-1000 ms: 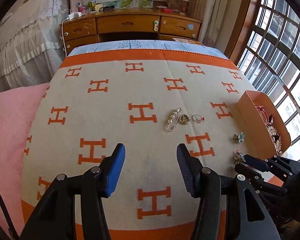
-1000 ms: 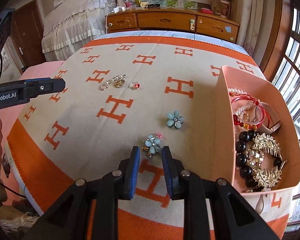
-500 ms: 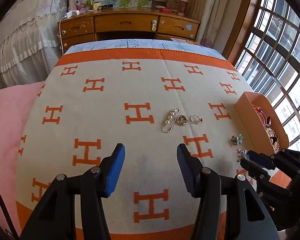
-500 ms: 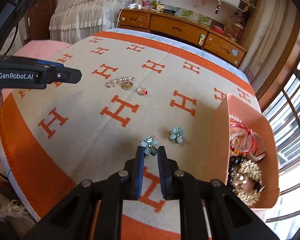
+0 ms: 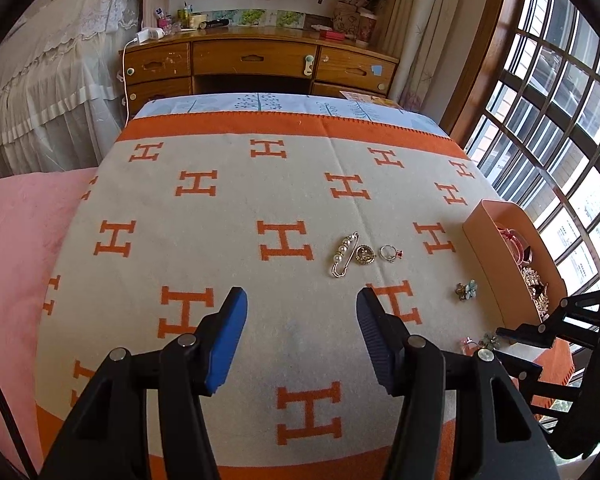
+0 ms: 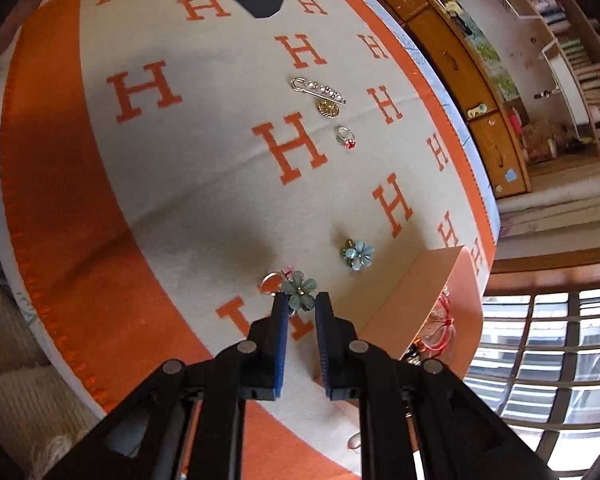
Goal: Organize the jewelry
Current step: 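Lower the right gripper onto a blue flower earring and close it, then carry the blue flower earring into the pink box and open the right gripper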
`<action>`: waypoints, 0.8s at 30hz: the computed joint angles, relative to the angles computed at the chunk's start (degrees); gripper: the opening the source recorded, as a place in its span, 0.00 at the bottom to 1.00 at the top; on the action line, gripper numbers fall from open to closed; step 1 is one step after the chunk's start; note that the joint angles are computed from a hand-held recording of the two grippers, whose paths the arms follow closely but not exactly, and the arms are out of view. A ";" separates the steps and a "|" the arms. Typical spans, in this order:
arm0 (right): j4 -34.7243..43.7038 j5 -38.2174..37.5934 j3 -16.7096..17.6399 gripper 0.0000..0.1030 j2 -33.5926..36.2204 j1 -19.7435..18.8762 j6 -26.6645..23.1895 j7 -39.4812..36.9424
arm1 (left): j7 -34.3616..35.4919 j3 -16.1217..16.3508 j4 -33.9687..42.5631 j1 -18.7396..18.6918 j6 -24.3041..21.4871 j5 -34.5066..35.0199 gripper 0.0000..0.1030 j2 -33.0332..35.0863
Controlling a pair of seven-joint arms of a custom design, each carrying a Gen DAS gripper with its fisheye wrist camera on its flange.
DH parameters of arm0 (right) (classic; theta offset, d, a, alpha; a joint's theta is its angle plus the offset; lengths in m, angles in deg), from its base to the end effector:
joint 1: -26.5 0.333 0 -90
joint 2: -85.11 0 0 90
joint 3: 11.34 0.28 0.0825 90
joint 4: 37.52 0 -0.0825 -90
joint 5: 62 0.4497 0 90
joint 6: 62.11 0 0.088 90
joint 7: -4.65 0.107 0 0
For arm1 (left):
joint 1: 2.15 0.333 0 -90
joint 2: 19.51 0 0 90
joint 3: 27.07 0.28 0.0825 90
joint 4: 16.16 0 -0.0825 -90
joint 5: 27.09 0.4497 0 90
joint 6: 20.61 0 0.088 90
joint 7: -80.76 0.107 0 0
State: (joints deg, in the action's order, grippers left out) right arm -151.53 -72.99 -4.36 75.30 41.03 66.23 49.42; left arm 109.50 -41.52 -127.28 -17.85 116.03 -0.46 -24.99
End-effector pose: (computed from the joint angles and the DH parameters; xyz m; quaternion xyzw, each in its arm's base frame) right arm 0.5724 0.2228 0.5308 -0.9615 0.1532 -0.2259 0.0327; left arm 0.5553 -0.3223 0.5305 -0.7549 0.5662 -0.2596 0.2051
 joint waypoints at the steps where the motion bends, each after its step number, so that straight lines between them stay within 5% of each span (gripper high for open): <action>1: 0.86 1.38 -0.23 0.13 0.29 -0.03 -1.15 0.67 | 0.29 0.01 -0.01 -0.04 0.18 -0.28 0.54 0.08; 11: 4.38 7.33 -2.19 0.13 1.19 -1.84 -1.30 8.20 | 7.22 -0.60 7.32 -1.42 -0.88 -3.48 0.54 7.23; 24: 7.21 21.36 -6.76 0.13 2.71 -7.03 4.33 19.55 | 20.41 -1.13 35.13 -7.71 -8.41 -4.81 0.58 29.42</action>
State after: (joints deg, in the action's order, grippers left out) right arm -144.33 -51.63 -11.12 78.01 33.99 70.57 68.97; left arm 129.91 -42.65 -92.15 -25.56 107.62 -5.27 4.43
